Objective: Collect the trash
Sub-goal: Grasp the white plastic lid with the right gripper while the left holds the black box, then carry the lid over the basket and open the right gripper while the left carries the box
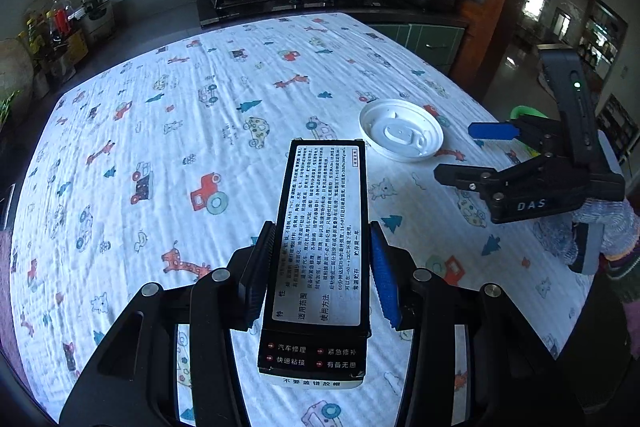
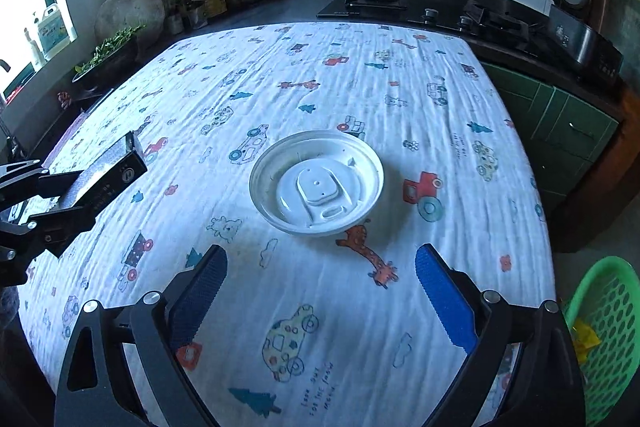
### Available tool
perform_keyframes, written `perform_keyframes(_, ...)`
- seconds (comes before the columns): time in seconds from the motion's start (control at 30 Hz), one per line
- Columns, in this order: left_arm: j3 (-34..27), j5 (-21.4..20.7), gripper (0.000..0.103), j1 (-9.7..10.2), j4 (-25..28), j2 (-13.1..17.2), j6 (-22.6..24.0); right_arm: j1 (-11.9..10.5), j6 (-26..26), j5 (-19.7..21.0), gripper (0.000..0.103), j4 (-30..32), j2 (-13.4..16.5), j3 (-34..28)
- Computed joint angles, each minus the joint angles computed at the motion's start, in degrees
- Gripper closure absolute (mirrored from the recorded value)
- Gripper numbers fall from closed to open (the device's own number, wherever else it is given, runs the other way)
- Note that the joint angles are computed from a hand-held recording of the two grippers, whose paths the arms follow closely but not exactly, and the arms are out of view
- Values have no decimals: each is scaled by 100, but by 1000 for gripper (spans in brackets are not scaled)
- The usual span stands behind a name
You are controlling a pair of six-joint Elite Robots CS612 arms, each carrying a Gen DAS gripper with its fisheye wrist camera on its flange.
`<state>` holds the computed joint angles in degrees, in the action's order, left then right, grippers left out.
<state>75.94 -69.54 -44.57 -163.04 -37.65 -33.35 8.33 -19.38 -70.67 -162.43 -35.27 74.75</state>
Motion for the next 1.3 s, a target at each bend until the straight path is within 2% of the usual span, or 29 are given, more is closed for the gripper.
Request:
perform_keyframes(0.43, 78, -29, 58, 64, -138, -24, -6, 196, -58, -334, 9, 657, 456, -867)
perform_keyframes(0.7, 36, -87, 58, 80, -130, 4, 0, 216, 146, -278, 9, 1000, 627, -1200)
perform_keyframes(0.97, -11, -123, 58, 90, -117, 35, -2, 233, 177, -271, 8, 957, 662, -1248)
perform_keyframes(1.07, -2, -117, 58, 80, -125, 28, 6, 244, 216, -346, 12, 806, 654, -1199)
perform_keyframes(1.3, -13, -89, 58, 41, -183, 13, 87, 223, 256, -336, 13, 417, 474, -857)
